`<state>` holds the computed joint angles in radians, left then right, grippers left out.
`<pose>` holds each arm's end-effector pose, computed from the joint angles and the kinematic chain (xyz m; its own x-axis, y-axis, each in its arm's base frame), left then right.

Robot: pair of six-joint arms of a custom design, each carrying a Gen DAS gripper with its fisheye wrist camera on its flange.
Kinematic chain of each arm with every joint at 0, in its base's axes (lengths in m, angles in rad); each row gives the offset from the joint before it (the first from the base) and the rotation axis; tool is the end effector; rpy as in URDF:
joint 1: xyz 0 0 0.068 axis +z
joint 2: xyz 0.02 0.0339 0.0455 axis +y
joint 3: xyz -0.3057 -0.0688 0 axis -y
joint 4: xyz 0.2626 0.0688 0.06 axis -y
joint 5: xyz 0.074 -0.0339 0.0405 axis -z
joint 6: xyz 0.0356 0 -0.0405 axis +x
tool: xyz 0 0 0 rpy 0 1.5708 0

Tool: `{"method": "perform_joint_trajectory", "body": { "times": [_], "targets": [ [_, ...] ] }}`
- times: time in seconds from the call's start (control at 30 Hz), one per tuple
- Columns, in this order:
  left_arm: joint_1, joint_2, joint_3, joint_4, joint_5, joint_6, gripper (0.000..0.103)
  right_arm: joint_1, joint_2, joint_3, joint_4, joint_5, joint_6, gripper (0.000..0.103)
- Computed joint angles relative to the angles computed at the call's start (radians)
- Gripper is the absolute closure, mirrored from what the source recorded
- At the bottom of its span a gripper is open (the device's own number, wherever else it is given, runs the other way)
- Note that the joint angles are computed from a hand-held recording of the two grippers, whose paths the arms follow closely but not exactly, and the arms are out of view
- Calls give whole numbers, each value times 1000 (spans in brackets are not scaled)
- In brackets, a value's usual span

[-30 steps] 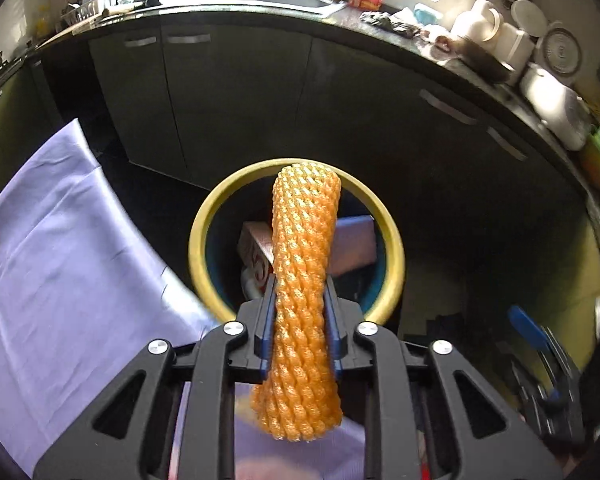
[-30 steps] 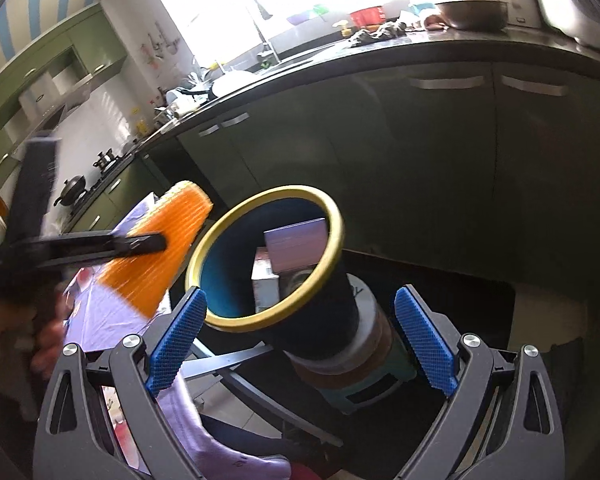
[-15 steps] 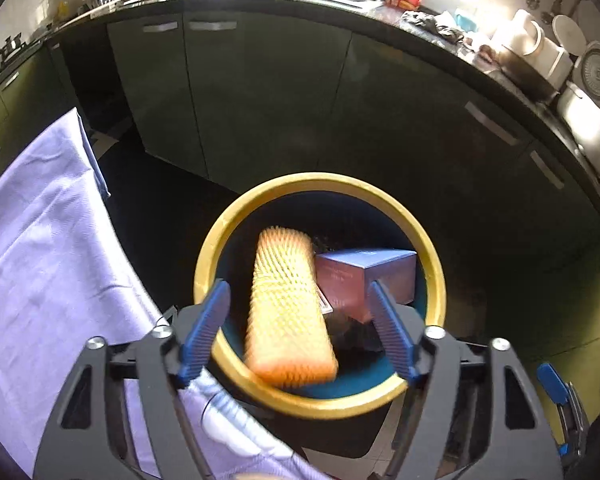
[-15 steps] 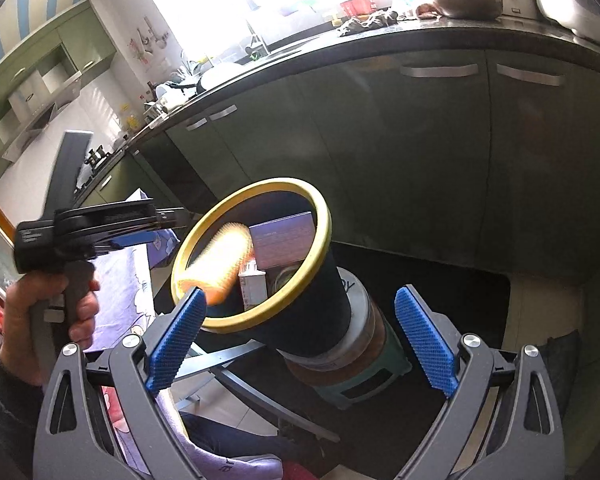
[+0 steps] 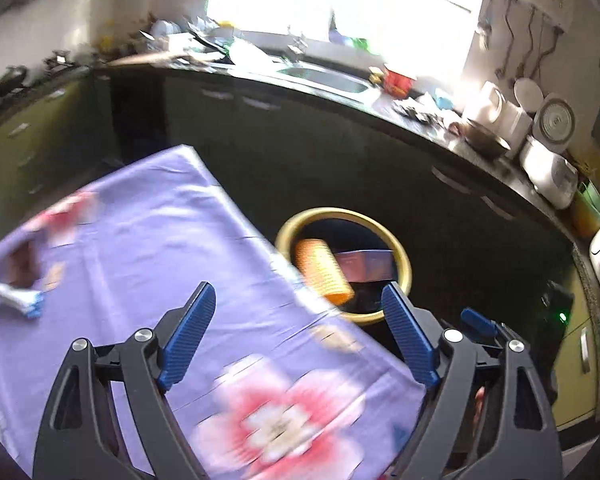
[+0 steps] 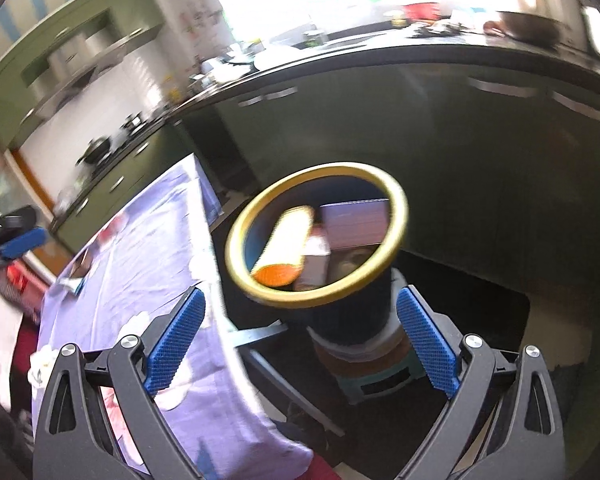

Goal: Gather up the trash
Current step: 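Grasp the white crumpled tissue with the right gripper and lift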

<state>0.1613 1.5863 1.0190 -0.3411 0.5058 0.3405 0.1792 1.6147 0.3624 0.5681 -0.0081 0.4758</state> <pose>0.3414 0.0381 0.2457 -0.6823 0.1850 -0.7073 0.4047 0.9013 -0.1547 0.2534 0.0462 0.1190 -0.6373 0.3500 -0.6865 0.1209 0.9253 0.3595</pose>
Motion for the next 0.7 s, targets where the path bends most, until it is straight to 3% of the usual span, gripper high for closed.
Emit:
{"method": "perform_joint_trajectory", "body": {
  "times": [0.17,0.4,0.7],
  "targets": [
    [289,-76,-29,-49,72,103,18,180,48,71,-27,26,-41,8],
    [619,-12,-1,-90,136,202,18,474,180,247,-50,19,-128,8],
    [822,146,79,-142,188,266,18,737,405,600,-188,-16,-232,18]
  ]
}}
